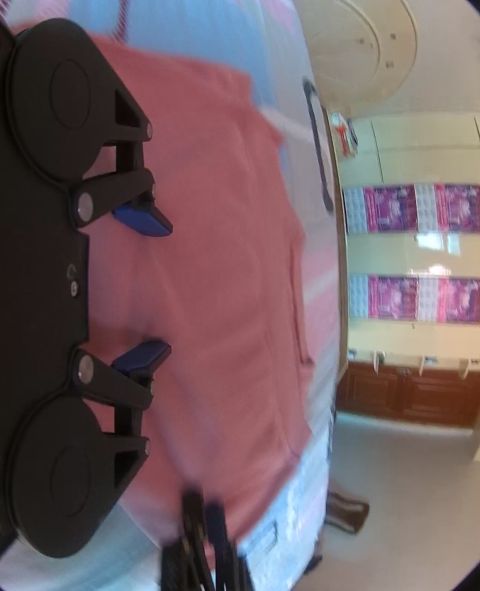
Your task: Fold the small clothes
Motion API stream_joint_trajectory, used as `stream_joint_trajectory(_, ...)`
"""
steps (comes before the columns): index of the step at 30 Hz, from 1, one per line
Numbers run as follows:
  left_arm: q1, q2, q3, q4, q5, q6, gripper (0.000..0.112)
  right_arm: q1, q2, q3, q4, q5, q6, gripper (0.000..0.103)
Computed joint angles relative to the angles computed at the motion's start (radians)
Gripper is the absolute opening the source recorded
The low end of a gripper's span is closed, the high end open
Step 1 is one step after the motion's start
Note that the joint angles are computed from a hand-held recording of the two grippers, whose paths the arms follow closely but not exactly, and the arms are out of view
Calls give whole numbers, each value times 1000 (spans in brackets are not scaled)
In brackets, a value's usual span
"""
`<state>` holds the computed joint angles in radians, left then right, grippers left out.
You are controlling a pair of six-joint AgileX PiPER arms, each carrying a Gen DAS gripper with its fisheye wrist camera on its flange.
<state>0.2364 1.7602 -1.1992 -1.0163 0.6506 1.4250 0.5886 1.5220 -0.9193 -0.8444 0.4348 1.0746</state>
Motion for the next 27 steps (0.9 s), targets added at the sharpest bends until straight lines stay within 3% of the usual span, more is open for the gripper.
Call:
stream_joint_trajectory(2,60,7,1,-8,34,23,63,-14,-79,73,66,25,-29,30)
stream_joint_trajectory(3,71,-11,18,20,-1,14,64,-26,-108,106,66,11,-34,30)
stream_joint_trajectory(7,160,-17,17,20,28,-18,61,-6,-207,180,42,146,27,30)
stream_joint_trajectory(10,163,-65,34,85,20,-84,56,-22,-284,221,82,172,63,30)
stream_joint_trajectory(12,147,-129,80,42,30,-53,58,50,-290,172,36,255,157,30)
stream_joint_trajectory(15,61,-182,126,-2,67,-47,62,143,-230,94,-38,191,271,30)
stream_joint_trajectory(19,-94,-187,150,74,4,-155,61,208,-37,-60,15,159,178,30)
stream_joint_trajectory(21,-132,-159,137,167,-19,-275,60,214,24,-103,60,188,131,30)
stream_joint_trajectory(24,-73,-158,149,150,-7,-238,62,205,-6,-52,41,165,115,30)
stream_joint_trajectory(27,32,-161,158,122,-28,-179,61,193,-91,15,-11,274,168,30)
